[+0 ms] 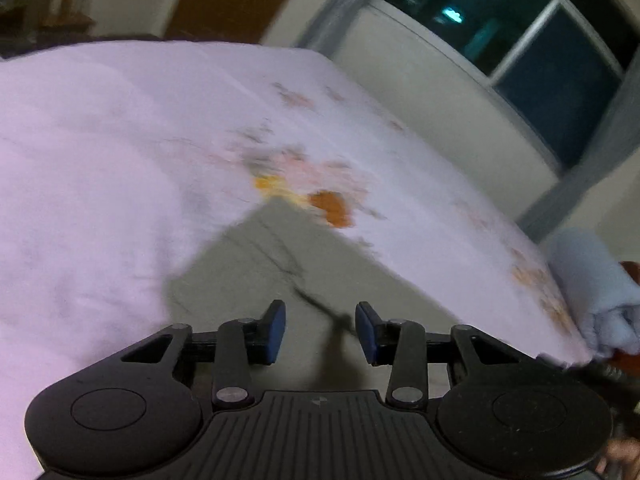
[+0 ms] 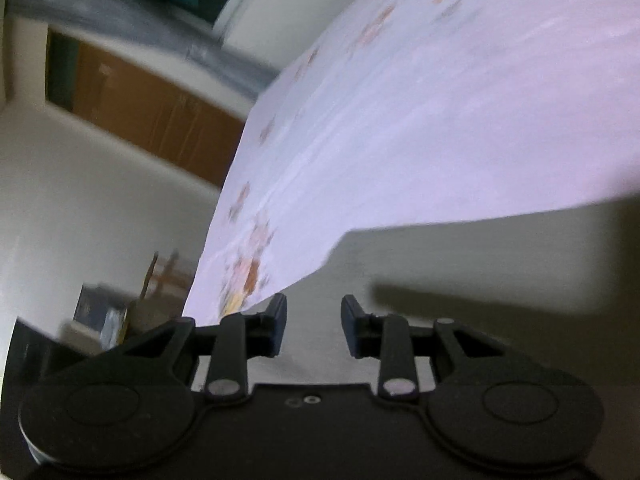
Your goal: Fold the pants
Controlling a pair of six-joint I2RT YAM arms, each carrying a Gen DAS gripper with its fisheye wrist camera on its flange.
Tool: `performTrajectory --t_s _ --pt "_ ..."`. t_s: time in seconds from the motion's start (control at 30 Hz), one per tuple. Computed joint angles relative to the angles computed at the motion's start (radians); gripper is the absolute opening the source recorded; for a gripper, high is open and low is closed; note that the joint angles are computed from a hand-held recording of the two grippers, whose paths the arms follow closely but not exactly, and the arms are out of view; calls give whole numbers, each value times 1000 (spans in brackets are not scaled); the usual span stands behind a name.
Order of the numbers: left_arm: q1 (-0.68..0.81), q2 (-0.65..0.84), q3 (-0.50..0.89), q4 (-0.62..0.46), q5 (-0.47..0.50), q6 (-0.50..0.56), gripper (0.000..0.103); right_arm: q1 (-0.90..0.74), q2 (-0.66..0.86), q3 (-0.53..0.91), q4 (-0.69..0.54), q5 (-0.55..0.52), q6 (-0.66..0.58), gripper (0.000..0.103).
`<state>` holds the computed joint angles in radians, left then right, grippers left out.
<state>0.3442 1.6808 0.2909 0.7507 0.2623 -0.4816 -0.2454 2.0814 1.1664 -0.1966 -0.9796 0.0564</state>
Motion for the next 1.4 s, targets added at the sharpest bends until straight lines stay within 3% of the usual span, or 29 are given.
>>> performTrajectory --t_s 0.07,0.1,0.17,0.2,0.27,0.33,0.43,0.5,0.53,0.57,0.63,0.73,0.77,0.83,0.93,0.97,1.03,1.07,1.13,1.2,1.23,1.27,1.3,1.33,1.37,1.4 --pt "70 -33 -77 73 40 22 40 16 38 73 -2 53 0 35" --pt "81 -78 -113 69 -5 59 40 9 69 126 -23 58 -18 41" --pt "124 -104 -154 90 -3 57 41 4 101 197 -40 120 -41 63" --pt "150 -88 -158 103 14 46 41 0 126 241 -63 120 -65 63" --pt "169 -32 -132 95 29 52 41 1 208 388 -240 77 -169 51" --pt "154 17 -113 120 24 38 41 14 260 498 -421 78 -317 45" --pt "86 39 -66 83 -51 24 41 60 236 482 -461 165 -468 43" --pt "57 47 -40 49 -91 21 40 85 213 453 -438 204 -513 35" --pt "55 41 -18 16 -96 33 32 98 178 400 -379 242 -524 9" --pt "53 18 -16 -14 -104 62 17 105 167 394 -381 253 -538 0" --pt "51 -29 -36 8 -105 62 13 126 118 336 -314 276 -544 0" --pt "-13 -79 -66 14 -216 103 12 124 24 217 -176 284 -524 0" --pt "-13 -27 -43 -4 -224 105 13 136 30 209 -137 314 -524 0" --pt "21 104 -40 98 -187 92 17 168 129 282 -170 402 -512 0" --pt "76 82 -60 120 -116 79 24 143 150 287 -115 347 -399 0" --pt "96 46 -73 99 -107 84 33 122 138 271 -86 324 -354 10" --pt "116 -104 -142 72 -148 83 38 56 66 184 20 305 -272 12" --pt "100 -192 -180 74 -176 90 38 -2 36 151 32 190 -269 12" --pt "31 -293 -209 79 -173 87 38 -52 0 117 -28 101 -324 13" --pt "-92 -252 -177 120 -159 75 42 -68 33 134 -136 85 -350 13" --pt "-135 -177 -140 134 -133 90 52 -76 73 154 -186 117 -351 11" --pt "-189 -116 -53 -1 -183 106 56 -83 105 169 -204 158 -350 0" --pt "-220 -27 9 -68 -234 114 56 -117 123 168 -196 145 -322 0" --pt "-220 11 20 -62 -238 108 55 -177 100 131 -142 103 -260 0" --pt "-227 0 -19 9 -245 98 55 -249 53 79 -75 71 -222 18" --pt "-239 -43 -61 46 -254 84 56 -326 22 55 -54 23 -211 20"
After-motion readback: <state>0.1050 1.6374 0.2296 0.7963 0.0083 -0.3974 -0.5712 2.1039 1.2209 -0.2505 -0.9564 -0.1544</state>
